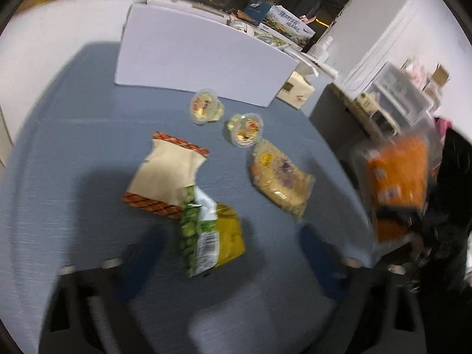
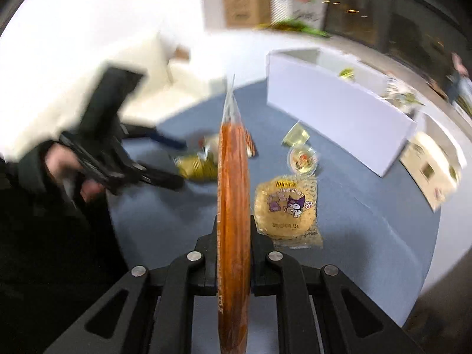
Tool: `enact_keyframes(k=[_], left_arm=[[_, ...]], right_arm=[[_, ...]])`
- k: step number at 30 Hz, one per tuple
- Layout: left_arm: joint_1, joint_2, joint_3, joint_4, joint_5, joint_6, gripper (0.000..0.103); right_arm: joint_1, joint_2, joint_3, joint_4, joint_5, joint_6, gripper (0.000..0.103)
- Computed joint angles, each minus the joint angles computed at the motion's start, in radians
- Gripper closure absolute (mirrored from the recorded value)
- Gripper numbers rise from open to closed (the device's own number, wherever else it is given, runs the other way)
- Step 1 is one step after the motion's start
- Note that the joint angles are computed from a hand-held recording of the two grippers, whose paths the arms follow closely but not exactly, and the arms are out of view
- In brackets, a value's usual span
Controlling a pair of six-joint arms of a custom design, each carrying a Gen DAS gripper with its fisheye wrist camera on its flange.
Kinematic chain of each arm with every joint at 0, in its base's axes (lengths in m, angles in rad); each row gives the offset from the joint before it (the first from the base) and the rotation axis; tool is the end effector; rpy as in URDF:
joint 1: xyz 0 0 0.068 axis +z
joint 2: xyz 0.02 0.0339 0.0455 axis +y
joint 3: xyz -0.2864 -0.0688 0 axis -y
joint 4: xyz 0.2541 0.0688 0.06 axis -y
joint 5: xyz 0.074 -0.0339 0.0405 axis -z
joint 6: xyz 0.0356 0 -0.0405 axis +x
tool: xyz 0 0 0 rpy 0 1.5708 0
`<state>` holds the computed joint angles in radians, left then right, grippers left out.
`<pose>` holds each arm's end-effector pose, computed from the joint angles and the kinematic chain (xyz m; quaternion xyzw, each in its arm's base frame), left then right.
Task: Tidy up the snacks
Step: 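Carry the bread packet to the box with right tool while left carries a green bag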
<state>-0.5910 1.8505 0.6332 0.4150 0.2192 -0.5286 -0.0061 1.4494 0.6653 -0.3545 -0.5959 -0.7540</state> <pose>0.2605 -0.1841 0.0930 0.0697 0.9198 -0.2838 0.2619 0.2511 0.0184 0.1669 -0.3997 0.8462 0.1902 0.2967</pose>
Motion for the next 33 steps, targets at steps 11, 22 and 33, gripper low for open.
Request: enact_keyframes(k=[11,22,33], left_arm=[[-0.091,-0.109,-0.029,-0.03,-0.138,0.067,0.071],[-0.037,-0.242,0.122,-0.106,-0.147,0.219,0.071],[0.159,0.091,0.74,-0.312,-0.142,0.324,0.071]], right_arm=[[-0.189,-0.141,-0.129,-0.025,-0.221,0.082,0.09],[-0.065,-0.022,-0.074,0.437,-0.236,0.632,0.09],[0.031,0.363,0.506,0.453,-0.083,0.933,0.09]])
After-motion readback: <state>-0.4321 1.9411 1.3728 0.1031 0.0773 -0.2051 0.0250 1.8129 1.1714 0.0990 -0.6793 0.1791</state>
